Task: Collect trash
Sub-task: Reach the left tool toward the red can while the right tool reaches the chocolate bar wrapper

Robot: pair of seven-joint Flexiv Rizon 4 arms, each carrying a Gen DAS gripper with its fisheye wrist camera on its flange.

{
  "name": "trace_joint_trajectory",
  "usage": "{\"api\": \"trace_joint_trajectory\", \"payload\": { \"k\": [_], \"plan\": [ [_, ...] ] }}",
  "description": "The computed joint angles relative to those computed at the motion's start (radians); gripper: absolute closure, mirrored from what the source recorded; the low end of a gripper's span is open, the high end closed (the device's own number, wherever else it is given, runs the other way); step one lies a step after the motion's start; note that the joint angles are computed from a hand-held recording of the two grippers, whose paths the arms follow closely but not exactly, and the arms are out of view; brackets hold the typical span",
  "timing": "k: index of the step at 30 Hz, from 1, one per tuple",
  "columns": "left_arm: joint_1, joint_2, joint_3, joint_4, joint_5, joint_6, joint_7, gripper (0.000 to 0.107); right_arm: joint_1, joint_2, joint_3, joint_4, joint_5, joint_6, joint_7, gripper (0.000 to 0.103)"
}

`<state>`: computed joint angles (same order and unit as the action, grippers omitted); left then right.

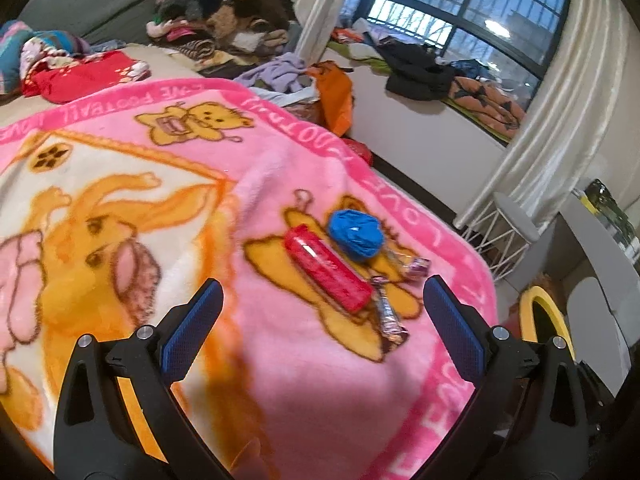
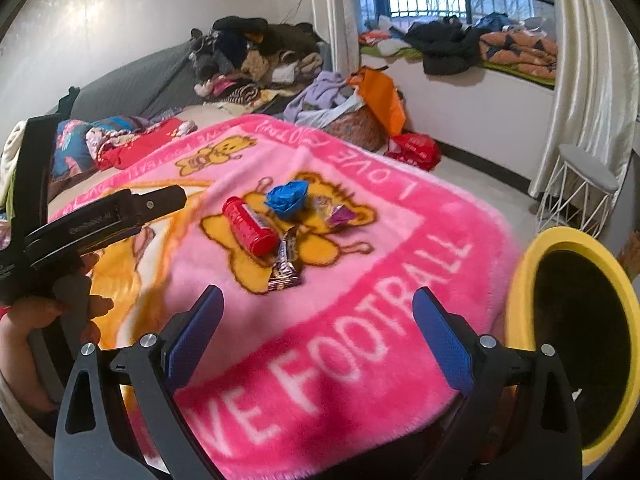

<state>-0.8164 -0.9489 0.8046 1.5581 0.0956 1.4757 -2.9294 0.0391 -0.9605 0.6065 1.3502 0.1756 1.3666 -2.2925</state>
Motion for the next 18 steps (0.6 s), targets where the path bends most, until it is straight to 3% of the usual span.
{"api": "trace_joint_trajectory", "payload": {
  "k": [9, 18],
  "plan": [
    [0.058, 0.011, -0.053, 0.031, -0.027, 0.026, 0.027, 0.015, 0.095, -0.050, -0.075, -0.118, -0.007, -0.102, 0.081, 0.012],
    [0.200, 0.009, -0.215, 0.023, -0.118, 0.105, 0.160, 0.015, 0.177, -0.105, -0.154, -0.248, 0.009, -0.261, 0.138, 0.033]
  ]
}}
